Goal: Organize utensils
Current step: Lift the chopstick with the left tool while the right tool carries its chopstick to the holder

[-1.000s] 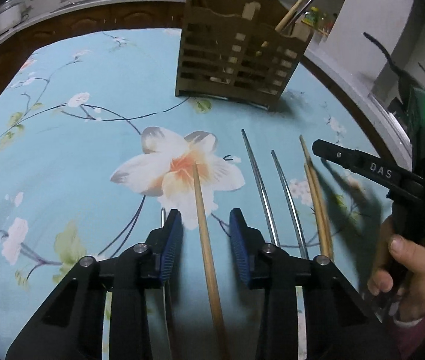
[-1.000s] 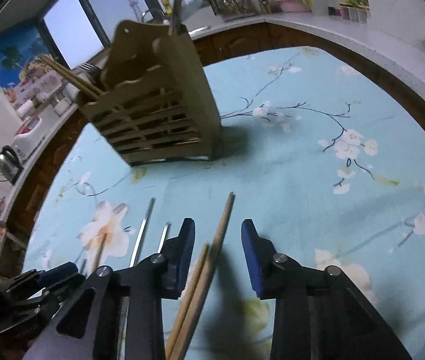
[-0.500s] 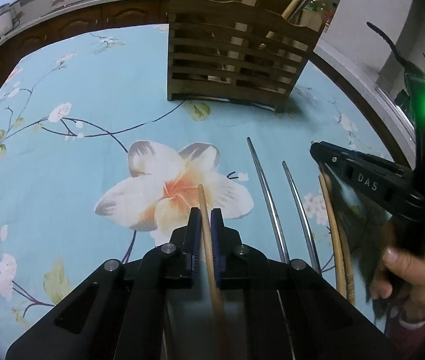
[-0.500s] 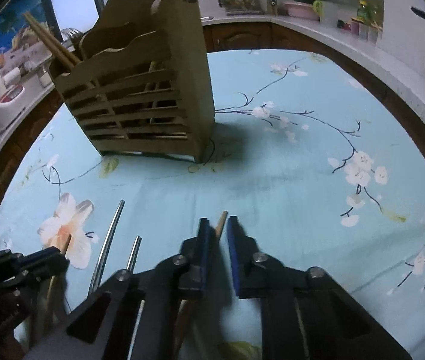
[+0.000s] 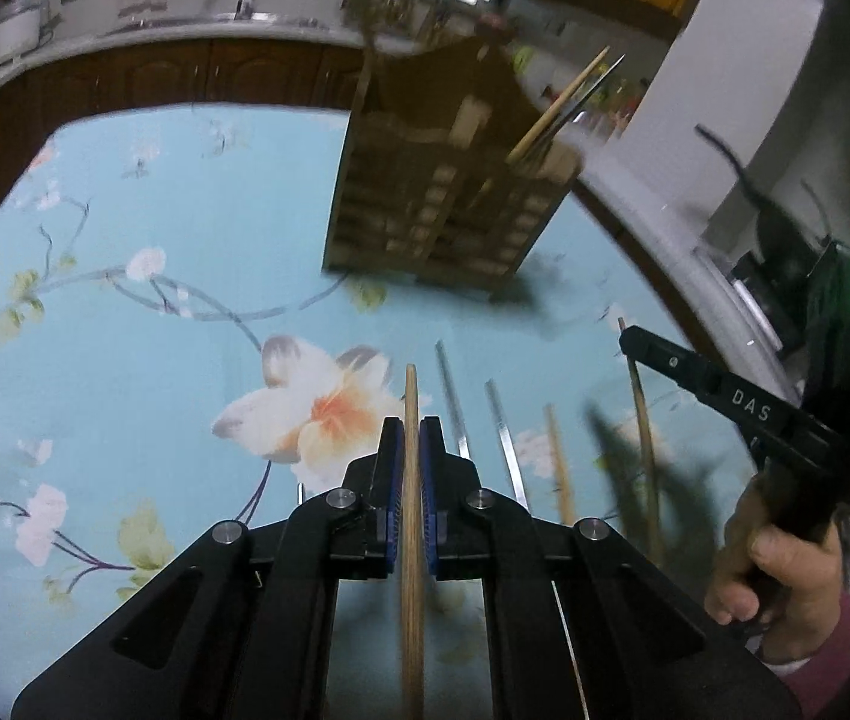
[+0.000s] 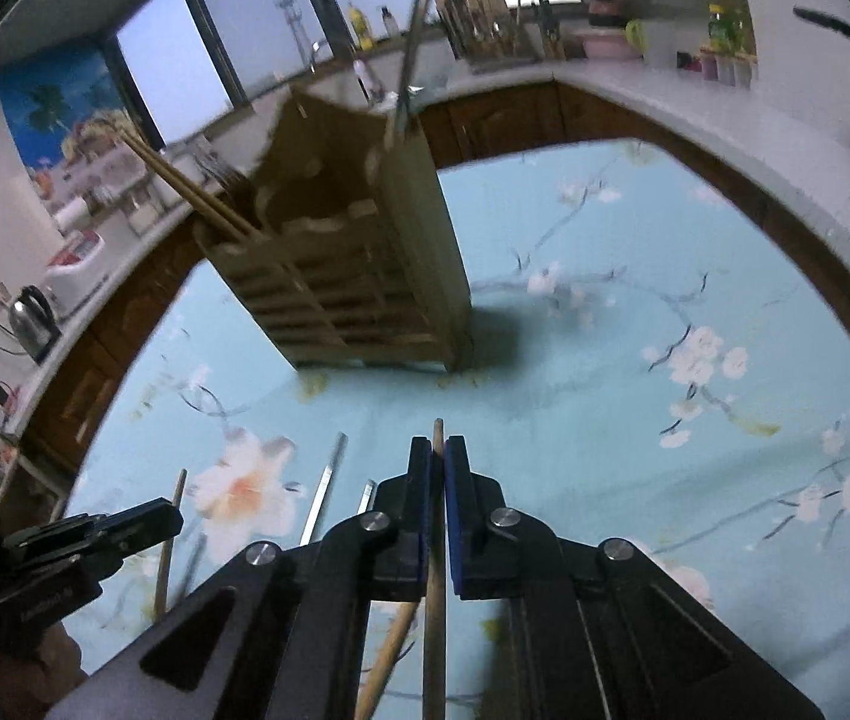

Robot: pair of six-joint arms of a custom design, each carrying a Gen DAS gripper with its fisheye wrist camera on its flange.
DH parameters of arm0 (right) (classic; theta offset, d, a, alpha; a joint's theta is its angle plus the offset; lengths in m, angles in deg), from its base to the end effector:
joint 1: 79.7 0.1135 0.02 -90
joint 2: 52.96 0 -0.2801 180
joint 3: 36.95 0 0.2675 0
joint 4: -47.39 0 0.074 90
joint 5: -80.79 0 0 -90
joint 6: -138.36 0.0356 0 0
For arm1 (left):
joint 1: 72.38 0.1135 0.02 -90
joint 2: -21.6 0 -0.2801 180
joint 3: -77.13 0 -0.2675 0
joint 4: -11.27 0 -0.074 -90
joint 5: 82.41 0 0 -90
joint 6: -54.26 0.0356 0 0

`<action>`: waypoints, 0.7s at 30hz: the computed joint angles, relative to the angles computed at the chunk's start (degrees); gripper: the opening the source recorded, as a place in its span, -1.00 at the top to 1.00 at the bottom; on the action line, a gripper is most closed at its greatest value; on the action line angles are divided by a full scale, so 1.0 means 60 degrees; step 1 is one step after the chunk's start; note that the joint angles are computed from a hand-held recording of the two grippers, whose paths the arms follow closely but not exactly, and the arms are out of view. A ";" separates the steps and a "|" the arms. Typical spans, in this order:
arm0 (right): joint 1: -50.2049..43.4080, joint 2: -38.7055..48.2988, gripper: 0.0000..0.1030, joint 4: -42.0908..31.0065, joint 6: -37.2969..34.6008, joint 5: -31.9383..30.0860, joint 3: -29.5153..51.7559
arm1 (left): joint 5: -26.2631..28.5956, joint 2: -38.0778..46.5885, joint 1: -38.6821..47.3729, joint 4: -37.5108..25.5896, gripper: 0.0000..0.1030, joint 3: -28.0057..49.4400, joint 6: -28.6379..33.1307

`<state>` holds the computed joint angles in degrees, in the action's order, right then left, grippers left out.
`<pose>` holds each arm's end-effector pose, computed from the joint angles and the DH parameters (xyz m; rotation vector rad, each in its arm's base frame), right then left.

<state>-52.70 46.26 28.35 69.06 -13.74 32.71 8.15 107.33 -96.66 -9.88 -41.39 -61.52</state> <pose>0.3284 0.1705 0.1759 -0.1727 2.4655 0.4670 0.2915 -0.1319 0.2049 -0.0267 2.4058 -0.4281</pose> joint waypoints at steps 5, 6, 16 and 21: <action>0.0009 -0.1042 0.92 -0.0020 0.0045 0.0012 -0.0296 | -0.0244 -0.0993 -0.0201 -0.0278 0.91 0.0009 -0.0008; -0.0018 -0.1254 0.92 -0.0021 0.0073 -0.0009 -0.0351 | -0.0276 -0.1064 -0.0227 -0.0271 0.91 0.0033 -0.0036; -0.0270 -0.3097 0.92 -0.0067 0.0051 0.0035 -0.0442 | -0.0789 -0.3032 -0.0340 -0.0796 0.91 -0.0122 0.0009; -0.0287 -0.3382 0.92 -0.0014 0.0033 0.0117 -0.0349 | -0.0951 -0.3456 -0.0247 -0.0808 0.91 -0.0154 0.0016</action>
<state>-54.43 25.97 28.27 69.26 -13.04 30.61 2.44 86.60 -98.14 -14.73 -42.32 -61.43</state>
